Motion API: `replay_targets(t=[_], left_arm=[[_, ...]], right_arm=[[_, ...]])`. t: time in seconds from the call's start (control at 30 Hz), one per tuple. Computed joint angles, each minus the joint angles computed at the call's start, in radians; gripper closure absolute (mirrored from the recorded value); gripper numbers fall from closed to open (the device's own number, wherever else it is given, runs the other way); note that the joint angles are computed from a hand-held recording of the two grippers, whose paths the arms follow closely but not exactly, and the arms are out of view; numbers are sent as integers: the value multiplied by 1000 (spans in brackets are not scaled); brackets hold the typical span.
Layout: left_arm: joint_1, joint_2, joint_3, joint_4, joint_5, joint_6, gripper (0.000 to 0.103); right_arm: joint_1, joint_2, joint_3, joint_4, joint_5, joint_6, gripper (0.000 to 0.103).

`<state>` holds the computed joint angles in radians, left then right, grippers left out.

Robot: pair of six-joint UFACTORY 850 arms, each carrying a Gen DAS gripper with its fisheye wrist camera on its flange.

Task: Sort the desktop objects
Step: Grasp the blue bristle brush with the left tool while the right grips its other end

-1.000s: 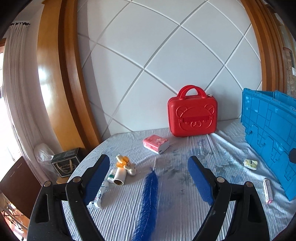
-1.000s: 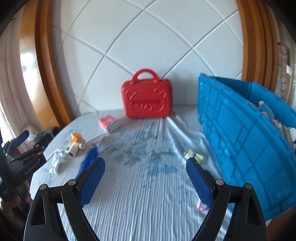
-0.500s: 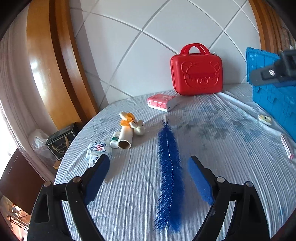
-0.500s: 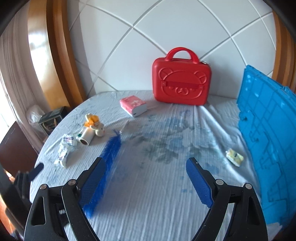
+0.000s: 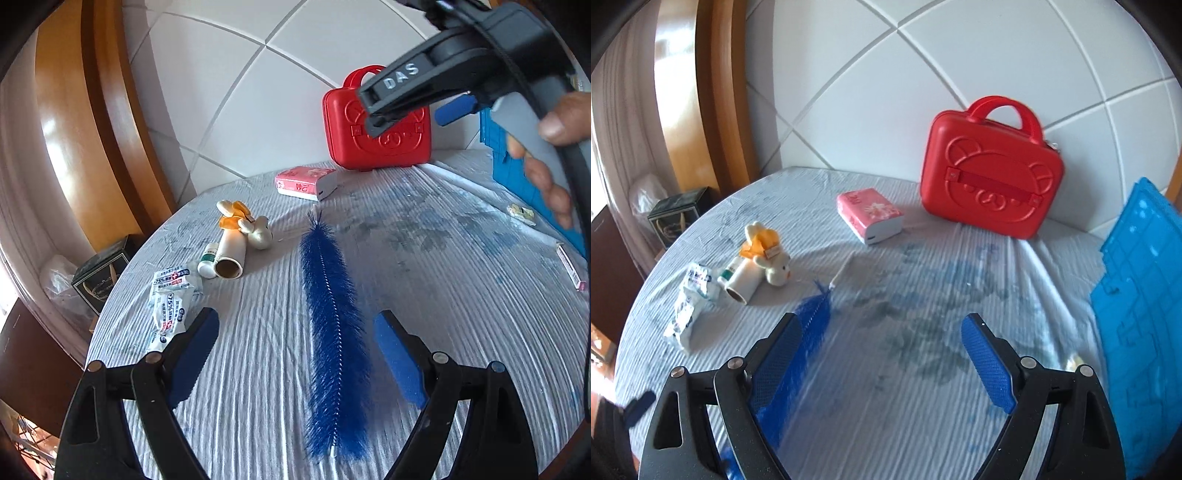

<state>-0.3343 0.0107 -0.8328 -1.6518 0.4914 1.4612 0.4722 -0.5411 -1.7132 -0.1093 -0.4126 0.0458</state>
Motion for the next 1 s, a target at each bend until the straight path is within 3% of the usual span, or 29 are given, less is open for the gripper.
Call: replay_targets(t=[0.13, 0.27, 0.37, 0.57, 0.7, 0.83, 1.0], left_arm=[[-24, -57, -22, -53, 11, -9, 16], [-28, -114, -40, -76, -10, -27, 16], [-33, -141, -51, -116, 11, -21, 16], [-62, -141, -62, -155, 87, -76, 16], [-87, -124, -64, -215, -3, -89, 16], [-120, -190, -103, -308, -15, 0, 16], [-49, -210, -94, -366, 13, 13, 16]], right_arm=[[-1, -138, -157, 158, -63, -150, 15], [4, -310, -353, 331, -181, -366, 29], [9, -397, -448, 311, -251, -422, 36], [-15, -423, -464, 389, -306, -652, 36], [-16, -420, -459, 378, -282, -753, 36], [-25, -448, -499, 368, -313, -775, 36], [-40, -467, -529, 430, -333, -814, 36]])
